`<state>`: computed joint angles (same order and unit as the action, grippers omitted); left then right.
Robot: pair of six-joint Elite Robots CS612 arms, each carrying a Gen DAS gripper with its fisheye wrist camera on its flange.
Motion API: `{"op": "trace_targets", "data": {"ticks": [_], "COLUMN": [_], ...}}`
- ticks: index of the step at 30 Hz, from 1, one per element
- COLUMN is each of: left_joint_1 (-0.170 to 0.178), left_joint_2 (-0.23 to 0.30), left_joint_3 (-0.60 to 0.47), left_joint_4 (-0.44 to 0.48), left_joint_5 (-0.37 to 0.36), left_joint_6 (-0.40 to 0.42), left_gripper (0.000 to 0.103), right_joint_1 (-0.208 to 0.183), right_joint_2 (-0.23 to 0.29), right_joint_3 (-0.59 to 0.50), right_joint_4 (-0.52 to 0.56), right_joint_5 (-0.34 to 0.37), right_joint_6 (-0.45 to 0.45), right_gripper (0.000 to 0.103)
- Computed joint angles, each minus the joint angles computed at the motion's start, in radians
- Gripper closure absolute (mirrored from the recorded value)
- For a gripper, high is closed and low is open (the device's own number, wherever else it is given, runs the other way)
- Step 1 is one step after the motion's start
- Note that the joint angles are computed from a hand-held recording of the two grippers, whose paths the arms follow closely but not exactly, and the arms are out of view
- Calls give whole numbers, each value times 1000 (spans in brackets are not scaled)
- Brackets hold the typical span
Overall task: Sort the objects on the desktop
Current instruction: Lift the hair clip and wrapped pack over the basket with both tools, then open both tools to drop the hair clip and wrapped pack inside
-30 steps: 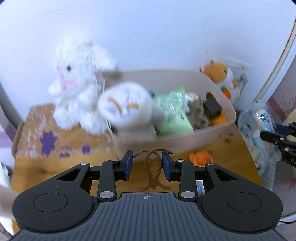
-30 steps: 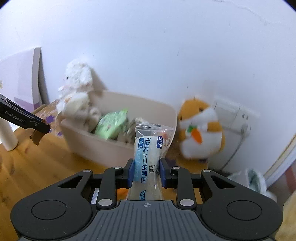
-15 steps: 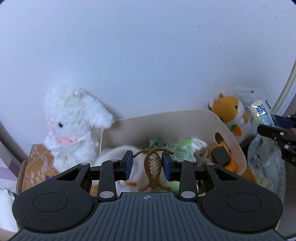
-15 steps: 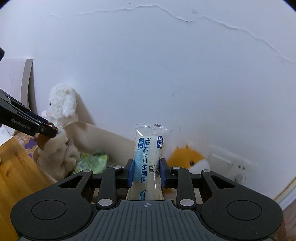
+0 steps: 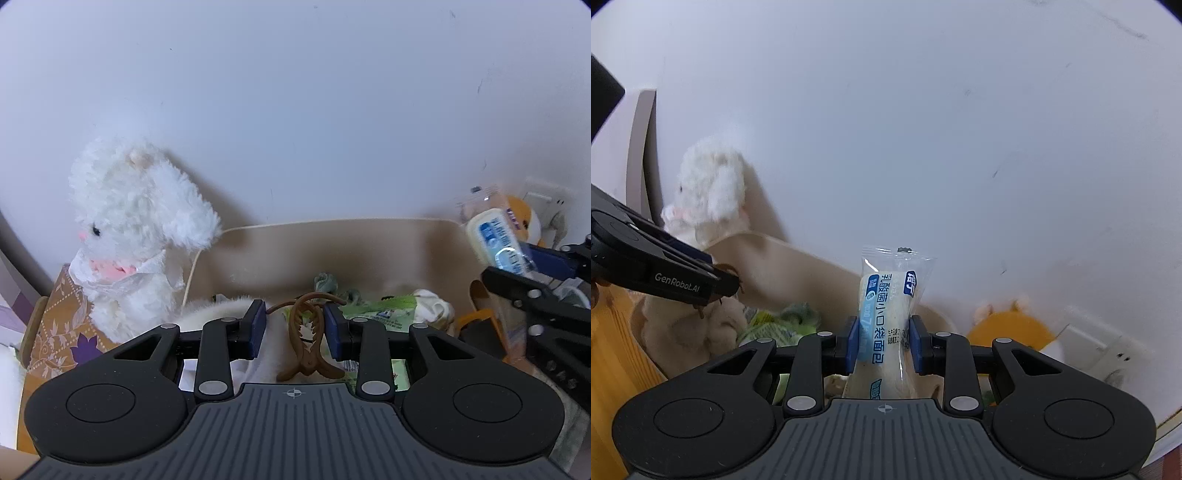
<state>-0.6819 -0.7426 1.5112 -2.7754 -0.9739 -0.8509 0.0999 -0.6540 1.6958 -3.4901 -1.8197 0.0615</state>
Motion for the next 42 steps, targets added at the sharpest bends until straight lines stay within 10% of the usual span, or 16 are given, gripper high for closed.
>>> {"op": "trace_targets", "data": {"ticks": [11, 18, 42], "left_joint_1": [1, -5, -38], "left_joint_2": [19, 10, -48], "left_joint_3": [-23, 1, 96], "left_joint_4": [32, 0, -111], "left_joint_5": [-6, 13, 29], "left_joint_6": [25, 44, 43], "left_gripper": [68, 30, 22], "right_joint_1": [9, 12, 35], "right_joint_2": [27, 24, -36], "right_joint_3": [-45, -32, 86], "right_joint_4": [121, 102, -74], "right_joint_5": [-4, -1, -70], "right_joint_6": [-51, -73, -56], "right_gripper": [76, 48, 0]}}
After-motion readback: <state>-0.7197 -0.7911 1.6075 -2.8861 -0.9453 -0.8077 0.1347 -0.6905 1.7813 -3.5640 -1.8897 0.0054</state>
